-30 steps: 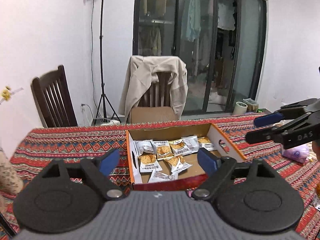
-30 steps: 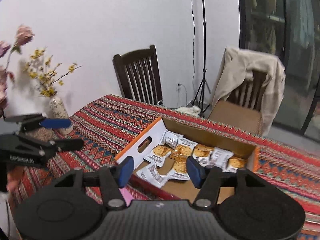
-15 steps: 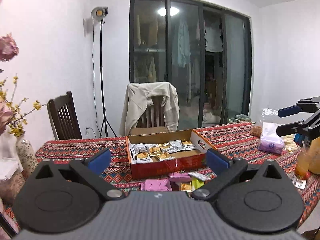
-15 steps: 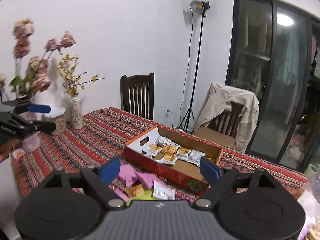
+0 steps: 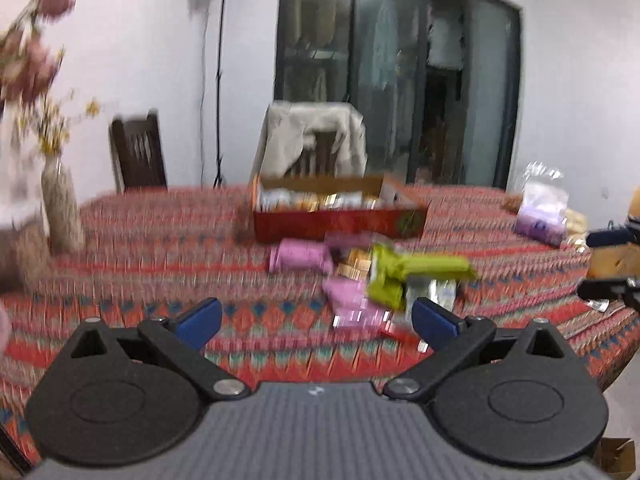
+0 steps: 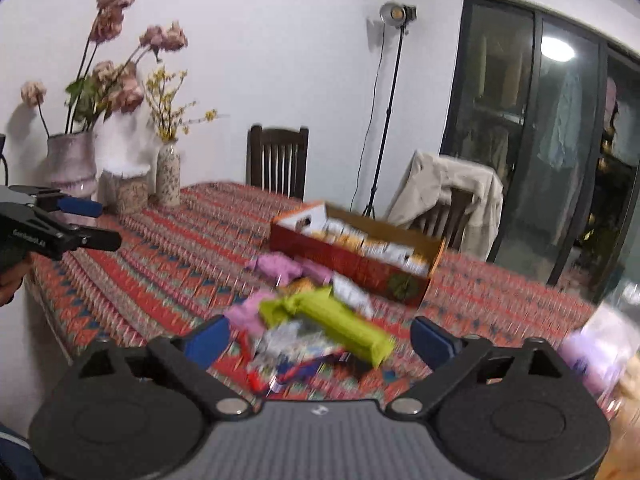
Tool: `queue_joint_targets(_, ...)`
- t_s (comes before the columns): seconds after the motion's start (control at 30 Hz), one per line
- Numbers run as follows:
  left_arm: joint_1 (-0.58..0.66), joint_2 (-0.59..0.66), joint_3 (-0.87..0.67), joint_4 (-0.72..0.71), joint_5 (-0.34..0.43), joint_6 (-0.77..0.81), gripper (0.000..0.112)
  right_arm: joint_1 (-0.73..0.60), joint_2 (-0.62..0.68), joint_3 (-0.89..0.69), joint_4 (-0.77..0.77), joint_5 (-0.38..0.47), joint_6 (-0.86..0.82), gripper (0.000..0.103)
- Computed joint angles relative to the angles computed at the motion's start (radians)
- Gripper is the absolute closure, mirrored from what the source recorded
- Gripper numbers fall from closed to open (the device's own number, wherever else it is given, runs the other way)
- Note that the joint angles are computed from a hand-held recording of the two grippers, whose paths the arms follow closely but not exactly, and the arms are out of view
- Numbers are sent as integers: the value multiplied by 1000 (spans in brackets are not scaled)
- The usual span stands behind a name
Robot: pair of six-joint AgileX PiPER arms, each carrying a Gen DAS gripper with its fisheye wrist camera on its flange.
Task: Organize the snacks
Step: 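Withdraw both tools from the box back toward the snack pile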
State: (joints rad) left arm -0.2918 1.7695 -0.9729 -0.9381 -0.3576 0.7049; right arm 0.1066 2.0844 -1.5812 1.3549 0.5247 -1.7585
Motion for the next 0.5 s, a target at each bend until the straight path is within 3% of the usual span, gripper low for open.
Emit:
queue_joint_targets(0.2, 54, 52, -17, 15, 51, -52, 9, 8, 83, 10, -13, 26, 115, 5)
queue_joint_targets(0.33, 80, 92, -54, 56, 67, -87, 9, 38, 119, -24, -42, -36, 165, 5)
queue_joint_targets(0.5, 126, 180, -178, 2, 141, -18, 9, 59, 191, -163, -158, -50, 321, 5)
